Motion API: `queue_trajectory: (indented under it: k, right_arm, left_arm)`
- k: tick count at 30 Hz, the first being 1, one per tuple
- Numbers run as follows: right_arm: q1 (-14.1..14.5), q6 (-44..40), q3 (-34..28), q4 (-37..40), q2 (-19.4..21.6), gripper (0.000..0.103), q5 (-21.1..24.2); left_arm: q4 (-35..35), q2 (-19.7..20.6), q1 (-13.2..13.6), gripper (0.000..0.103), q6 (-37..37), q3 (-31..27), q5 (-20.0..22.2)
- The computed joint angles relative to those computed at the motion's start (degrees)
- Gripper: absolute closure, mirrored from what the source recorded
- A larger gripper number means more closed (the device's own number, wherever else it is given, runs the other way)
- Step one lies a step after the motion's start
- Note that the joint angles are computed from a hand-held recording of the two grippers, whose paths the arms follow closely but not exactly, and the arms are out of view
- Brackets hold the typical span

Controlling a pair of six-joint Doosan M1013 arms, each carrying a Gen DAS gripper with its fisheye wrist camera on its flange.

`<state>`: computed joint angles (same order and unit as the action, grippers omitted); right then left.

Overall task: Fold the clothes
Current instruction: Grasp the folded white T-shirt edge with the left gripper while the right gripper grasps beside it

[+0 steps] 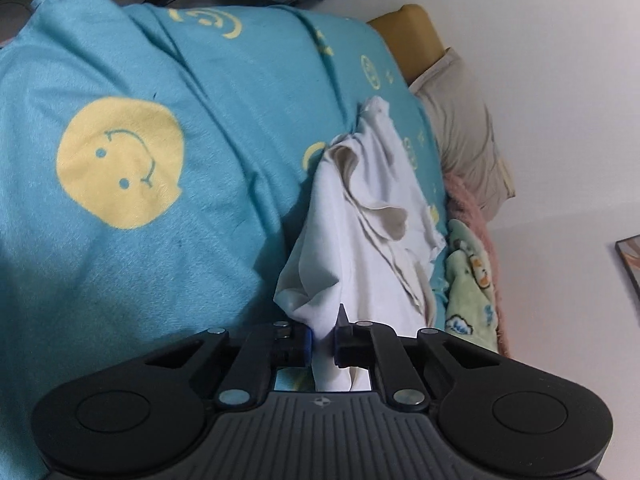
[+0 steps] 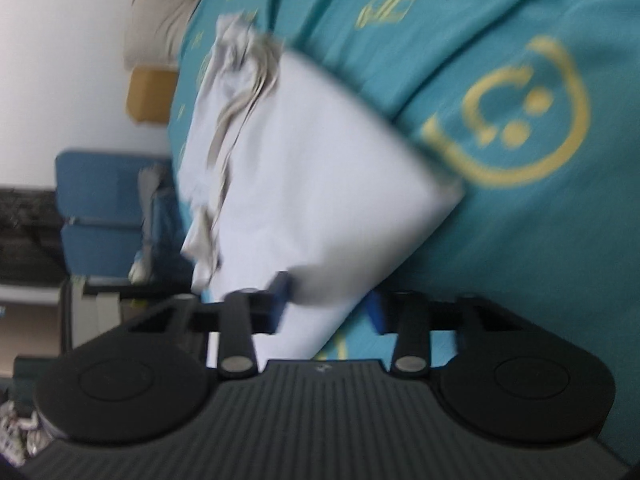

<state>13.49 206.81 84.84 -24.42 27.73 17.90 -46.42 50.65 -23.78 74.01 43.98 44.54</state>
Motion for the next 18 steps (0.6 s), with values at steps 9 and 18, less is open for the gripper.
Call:
queue_trajectory:
  k: [9,18]
  right_arm:
    - [1.7,17.0,0.4,-18.7,-1.3,0.096,9.6]
    - [1.0,14.7,1.2,-16.3,-1.5,0.093,7.6]
  left_arm:
    - [-0.5,-1.4,0.2,0.096,-0.1,2.0,-1.7]
    - [-0.6,-1.1,1.0,0.084,-3.0,2.3,1.2]
